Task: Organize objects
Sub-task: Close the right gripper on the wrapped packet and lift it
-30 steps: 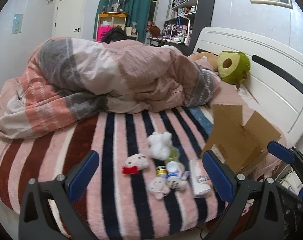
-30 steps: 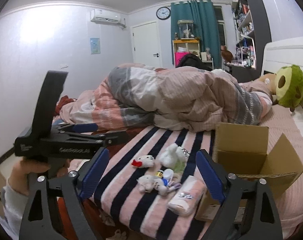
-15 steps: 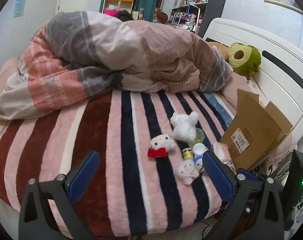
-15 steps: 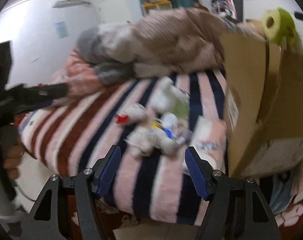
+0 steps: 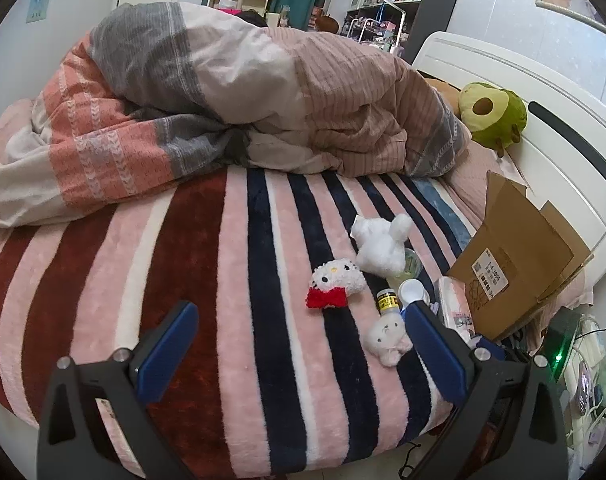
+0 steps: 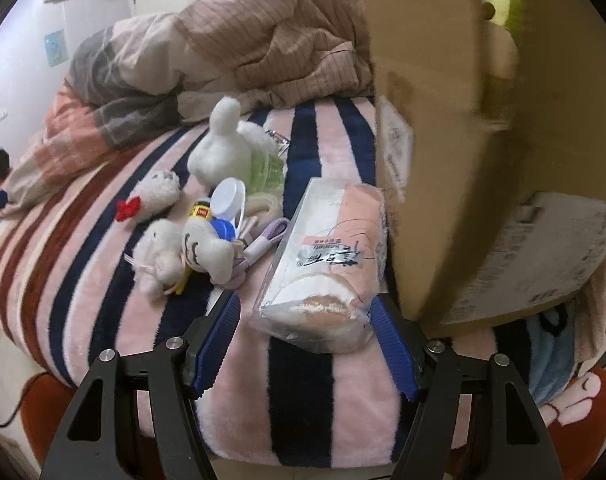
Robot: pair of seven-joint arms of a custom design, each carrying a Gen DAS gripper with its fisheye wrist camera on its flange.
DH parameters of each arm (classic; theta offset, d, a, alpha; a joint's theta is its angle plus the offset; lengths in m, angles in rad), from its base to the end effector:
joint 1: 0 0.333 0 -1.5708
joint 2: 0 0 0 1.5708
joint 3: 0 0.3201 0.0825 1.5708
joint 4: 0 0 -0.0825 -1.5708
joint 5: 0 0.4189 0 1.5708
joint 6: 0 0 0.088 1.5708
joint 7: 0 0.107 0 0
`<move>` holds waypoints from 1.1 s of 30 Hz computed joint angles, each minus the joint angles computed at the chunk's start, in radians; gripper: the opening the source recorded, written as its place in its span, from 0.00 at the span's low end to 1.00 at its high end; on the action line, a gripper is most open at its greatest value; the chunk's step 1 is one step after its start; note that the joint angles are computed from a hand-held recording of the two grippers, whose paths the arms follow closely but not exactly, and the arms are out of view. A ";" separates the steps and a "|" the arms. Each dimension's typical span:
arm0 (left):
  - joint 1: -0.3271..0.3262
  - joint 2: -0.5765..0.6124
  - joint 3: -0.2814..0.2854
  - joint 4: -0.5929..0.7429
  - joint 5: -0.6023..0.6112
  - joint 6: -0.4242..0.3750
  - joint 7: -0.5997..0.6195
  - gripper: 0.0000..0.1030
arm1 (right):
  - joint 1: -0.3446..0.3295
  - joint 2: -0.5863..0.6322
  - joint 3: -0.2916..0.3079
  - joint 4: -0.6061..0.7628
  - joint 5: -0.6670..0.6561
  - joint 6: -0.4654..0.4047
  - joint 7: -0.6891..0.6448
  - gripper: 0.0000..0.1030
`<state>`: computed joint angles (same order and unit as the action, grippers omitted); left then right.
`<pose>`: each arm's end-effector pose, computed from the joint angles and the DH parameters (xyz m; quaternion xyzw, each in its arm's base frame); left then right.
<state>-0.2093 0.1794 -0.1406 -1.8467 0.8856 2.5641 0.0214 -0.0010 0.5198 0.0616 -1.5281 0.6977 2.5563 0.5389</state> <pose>0.6350 -0.2390 0.4727 -0.8085 0.4364 -0.2916 0.2664 0.7675 0.0292 0.3975 -0.8230 0.4430 -0.1449 0.3247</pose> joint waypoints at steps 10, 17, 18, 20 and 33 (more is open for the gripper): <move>-0.007 0.008 -0.003 0.011 -0.018 -0.004 0.029 1.00 | 0.033 0.014 0.003 -0.030 -0.007 0.146 0.070 0.58; -0.003 0.004 -0.005 0.005 -0.046 -0.028 0.064 1.00 | 0.006 0.000 0.026 -0.038 0.002 0.147 0.002 0.28; -0.002 0.001 -0.005 0.002 -0.046 -0.029 0.067 1.00 | -0.006 -0.007 0.036 -0.043 0.016 0.135 -0.026 0.27; 0.000 -0.006 -0.005 -0.006 -0.044 -0.023 0.069 1.00 | -0.015 -0.019 0.043 -0.054 0.037 0.126 -0.069 0.26; 0.042 0.042 -0.018 0.076 -0.167 0.169 0.327 0.99 | -0.077 -0.153 0.091 -0.088 0.315 -0.194 -0.608 0.24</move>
<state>-0.1671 0.2218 -0.1582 -1.7707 0.7189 2.7330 0.3488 -0.0783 0.3669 0.1524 -1.6158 1.0126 2.3621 -0.0696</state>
